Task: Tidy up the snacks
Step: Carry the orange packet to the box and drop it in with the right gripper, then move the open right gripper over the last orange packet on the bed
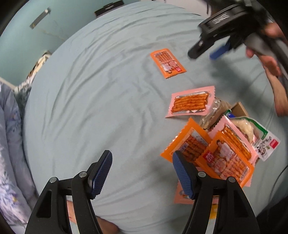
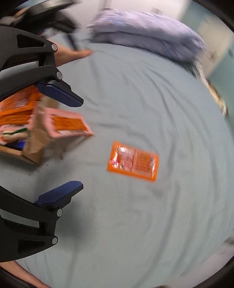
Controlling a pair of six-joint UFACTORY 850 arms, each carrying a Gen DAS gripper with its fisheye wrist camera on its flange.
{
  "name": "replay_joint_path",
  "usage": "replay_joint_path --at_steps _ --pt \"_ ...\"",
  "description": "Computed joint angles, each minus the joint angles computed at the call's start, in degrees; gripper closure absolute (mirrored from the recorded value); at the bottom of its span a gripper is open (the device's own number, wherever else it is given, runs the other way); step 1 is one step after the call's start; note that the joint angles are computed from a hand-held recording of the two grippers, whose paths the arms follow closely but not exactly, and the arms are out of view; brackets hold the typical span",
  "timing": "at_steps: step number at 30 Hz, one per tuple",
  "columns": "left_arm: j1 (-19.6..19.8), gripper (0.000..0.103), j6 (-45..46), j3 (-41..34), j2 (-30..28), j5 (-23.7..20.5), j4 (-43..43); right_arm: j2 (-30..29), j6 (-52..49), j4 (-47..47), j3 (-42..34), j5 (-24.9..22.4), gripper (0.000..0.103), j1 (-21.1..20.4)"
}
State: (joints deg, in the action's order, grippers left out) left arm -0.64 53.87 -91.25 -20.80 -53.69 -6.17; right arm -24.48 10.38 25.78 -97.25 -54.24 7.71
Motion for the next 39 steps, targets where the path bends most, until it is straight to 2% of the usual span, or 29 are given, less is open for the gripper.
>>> replay_joint_path --at_steps 3,7,8,10,11,13,14,18,23,24,25,30,35,37,38,39 --pt "0.5 0.033 -0.9 -0.5 -0.2 -0.8 -0.5 -8.4 -1.4 12.8 -5.6 -11.9 0.019 -2.5" --pt "1.1 0.033 -1.9 -1.7 -1.3 -2.1 -1.2 -12.9 -3.4 18.6 -6.8 -15.6 0.019 -2.0" --pt "1.2 0.033 -2.2 -2.0 -1.6 -2.4 -1.2 -14.6 -4.0 18.6 -9.1 -16.7 0.020 -1.6" --pt "1.4 0.033 -2.6 -2.1 -1.8 -2.4 -0.9 -15.3 -6.6 17.8 -10.7 -16.0 0.059 -1.2" --pt "1.5 0.033 -2.9 -2.3 -1.9 -2.5 -0.9 -15.5 -8.5 16.9 -11.9 -15.6 0.095 -0.7" --pt "1.7 0.033 -3.6 -3.0 -2.4 -3.2 -1.2 -13.6 -9.8 14.5 -11.7 -13.4 0.098 0.3" --pt "1.8 0.033 -4.0 -3.4 -2.7 -3.7 -1.5 -11.4 -10.5 13.4 -10.3 -10.3 0.098 0.7" --pt "2.1 0.033 -5.7 -4.3 -3.3 -4.4 -1.9 -4.7 -11.6 13.0 -6.0 -3.9 0.098 0.9" --pt "2.3 0.033 -6.7 -4.6 -3.4 -4.2 -2.3 4.3 -17.5 17.1 -1.0 0.8 0.098 1.4" --pt "2.2 0.033 -7.1 -4.7 -3.5 -4.4 -2.1 5.9 -19.6 19.5 1.0 0.5 0.098 1.5" --pt "2.1 0.033 -7.5 -4.7 -3.6 -4.5 -2.1 7.0 -21.4 22.1 1.8 -1.7 0.098 1.8" --pt "1.8 0.033 -7.6 -4.7 -3.6 -4.0 -2.0 9.4 -21.3 22.9 7.2 -9.2 0.098 3.9" --pt "1.5 0.033 -7.5 -4.5 -3.4 -4.3 -1.6 8.3 -16.2 16.3 11.8 -9.1 0.097 6.1" --pt "1.5 0.033 -7.4 -4.7 -3.3 -4.2 -1.7 6.7 -12.3 9.4 9.8 -10.0 0.087 7.3" --pt "1.6 0.033 -7.3 -4.8 -3.3 -4.1 -1.9 5.6 -10.7 6.2 7.8 -11.5 0.058 8.1" --pt "1.7 0.033 -7.4 -4.8 -3.3 -4.0 -2.0 5.0 -9.6 3.4 6.5 -12.6 0.037 8.5"
